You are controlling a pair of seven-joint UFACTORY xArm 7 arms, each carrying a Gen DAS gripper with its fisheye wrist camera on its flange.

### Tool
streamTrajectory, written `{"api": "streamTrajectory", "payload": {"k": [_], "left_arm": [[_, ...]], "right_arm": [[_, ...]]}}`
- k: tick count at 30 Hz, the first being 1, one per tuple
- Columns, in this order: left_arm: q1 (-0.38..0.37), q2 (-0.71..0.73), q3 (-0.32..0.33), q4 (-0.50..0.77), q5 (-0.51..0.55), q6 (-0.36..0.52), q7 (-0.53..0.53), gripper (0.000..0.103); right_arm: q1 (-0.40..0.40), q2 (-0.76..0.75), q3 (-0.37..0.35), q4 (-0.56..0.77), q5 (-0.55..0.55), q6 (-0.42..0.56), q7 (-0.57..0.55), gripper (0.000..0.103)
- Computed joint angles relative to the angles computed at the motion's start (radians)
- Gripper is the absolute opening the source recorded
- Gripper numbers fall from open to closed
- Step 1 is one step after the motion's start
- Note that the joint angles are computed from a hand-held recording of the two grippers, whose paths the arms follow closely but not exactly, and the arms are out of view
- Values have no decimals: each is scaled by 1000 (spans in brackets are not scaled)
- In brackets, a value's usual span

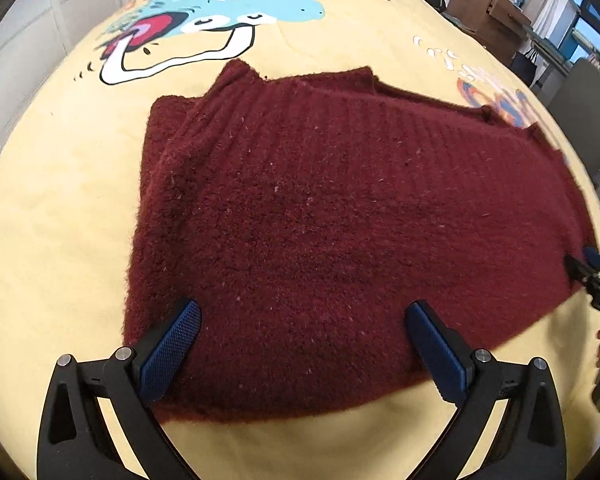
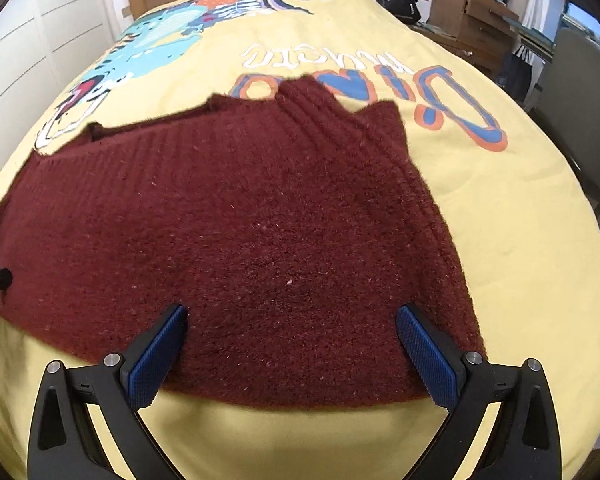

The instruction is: Fold small clothes

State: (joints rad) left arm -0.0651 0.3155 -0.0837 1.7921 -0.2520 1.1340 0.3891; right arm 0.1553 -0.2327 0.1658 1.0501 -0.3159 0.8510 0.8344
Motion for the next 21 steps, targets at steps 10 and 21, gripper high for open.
{"api": "streamTrajectory", "payload": {"k": [10,21], "left_arm": [[133,153,14,295,-129,178,-92,102],[123,153,5,176,-78,146,-101,102]], "right_arm": [[33,-108,25,-18,54,83,-11,103],[22,-253,49,-148,116,159,35,103]]}}
